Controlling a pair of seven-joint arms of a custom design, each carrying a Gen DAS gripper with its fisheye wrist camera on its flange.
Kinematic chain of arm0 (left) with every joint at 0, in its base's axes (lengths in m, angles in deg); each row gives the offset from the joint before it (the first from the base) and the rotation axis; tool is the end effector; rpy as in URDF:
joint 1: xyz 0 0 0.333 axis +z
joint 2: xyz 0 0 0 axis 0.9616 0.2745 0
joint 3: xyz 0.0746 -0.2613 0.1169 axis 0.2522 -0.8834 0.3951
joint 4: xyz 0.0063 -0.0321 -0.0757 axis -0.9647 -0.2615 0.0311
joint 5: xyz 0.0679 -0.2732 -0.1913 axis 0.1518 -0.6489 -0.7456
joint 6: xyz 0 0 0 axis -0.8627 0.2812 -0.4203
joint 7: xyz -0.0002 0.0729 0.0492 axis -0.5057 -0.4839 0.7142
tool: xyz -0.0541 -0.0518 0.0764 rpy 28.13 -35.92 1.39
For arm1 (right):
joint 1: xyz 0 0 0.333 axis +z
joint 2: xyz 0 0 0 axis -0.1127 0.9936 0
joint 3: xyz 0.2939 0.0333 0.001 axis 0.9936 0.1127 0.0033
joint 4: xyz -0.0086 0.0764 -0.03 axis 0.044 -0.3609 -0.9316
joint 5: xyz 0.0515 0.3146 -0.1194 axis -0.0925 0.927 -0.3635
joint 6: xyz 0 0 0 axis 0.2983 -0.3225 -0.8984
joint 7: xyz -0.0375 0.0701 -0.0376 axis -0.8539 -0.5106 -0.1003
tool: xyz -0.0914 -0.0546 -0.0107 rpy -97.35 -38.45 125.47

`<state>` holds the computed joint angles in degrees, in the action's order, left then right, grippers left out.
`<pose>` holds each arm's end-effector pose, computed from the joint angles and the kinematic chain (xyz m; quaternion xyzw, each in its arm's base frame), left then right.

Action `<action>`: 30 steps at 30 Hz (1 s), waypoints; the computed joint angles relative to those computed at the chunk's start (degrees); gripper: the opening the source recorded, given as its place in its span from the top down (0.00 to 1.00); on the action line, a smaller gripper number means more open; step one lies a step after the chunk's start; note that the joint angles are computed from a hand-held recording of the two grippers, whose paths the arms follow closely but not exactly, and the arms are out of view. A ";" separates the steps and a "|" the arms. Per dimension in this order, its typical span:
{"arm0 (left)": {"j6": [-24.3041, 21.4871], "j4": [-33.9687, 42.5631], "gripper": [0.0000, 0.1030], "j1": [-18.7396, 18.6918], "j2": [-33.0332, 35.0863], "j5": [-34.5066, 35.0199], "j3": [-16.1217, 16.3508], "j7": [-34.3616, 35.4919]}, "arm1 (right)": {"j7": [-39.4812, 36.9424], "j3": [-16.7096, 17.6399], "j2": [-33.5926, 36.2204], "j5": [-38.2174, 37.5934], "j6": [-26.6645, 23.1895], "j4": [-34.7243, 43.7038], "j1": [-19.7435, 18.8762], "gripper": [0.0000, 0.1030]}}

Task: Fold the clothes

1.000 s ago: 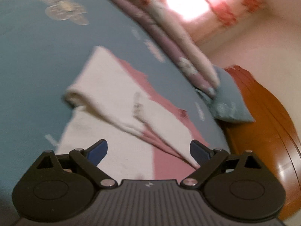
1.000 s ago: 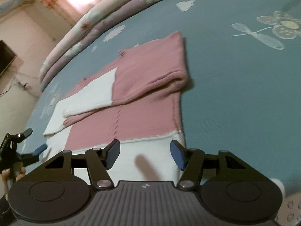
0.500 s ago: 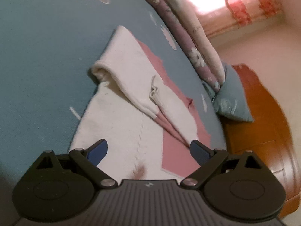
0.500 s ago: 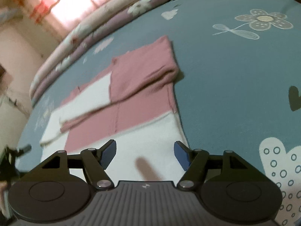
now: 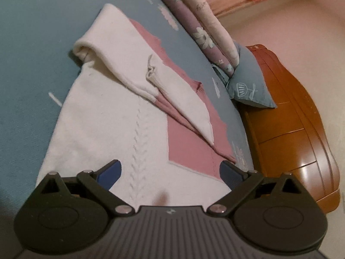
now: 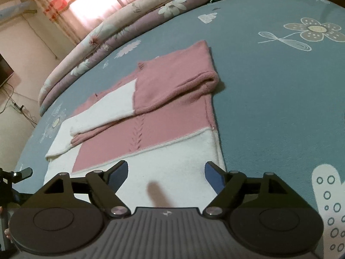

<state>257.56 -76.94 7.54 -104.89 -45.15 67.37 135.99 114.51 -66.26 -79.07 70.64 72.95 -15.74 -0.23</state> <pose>0.4380 0.0466 0.4661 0.7767 -0.3730 0.5070 0.0245 0.5887 0.0852 0.4800 -0.6983 0.5813 0.0076 0.4176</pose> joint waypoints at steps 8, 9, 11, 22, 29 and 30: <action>-0.63 -4.54 0.05 17.39 5.33 -1.43 -14.51 -8.52 | 0.25 0.14 -0.45 -0.65 0.30 -0.55 0.44 0.10; 1.05 -5.43 0.05 19.16 6.13 -1.69 -16.03 -9.72 | 0.37 0.15 -0.69 -0.54 0.29 -0.79 0.49 0.09; 4.28 -8.11 0.05 21.24 5.05 -1.49 -17.09 -12.34 | -0.27 0.24 -0.93 -0.56 1.00 -1.27 0.77 0.08; 9.07 -8.85 0.05 19.82 0.86 9.81 -11.42 -14.24 | -0.01 1.37 -5.76 -3.37 7.72 -6.09 4.52 0.00; -6.22 -6.16 0.04 32.77 1.85 8.62 -20.68 -14.56 | -8.38 6.94 -7.53 -18.66 28.59 -10.06 15.59 0.00; -7.00 -5.97 0.04 33.55 1.68 7.93 -21.06 -14.21 | -8.51 7.19 -5.90 -23.83 33.22 -10.00 17.68 0.00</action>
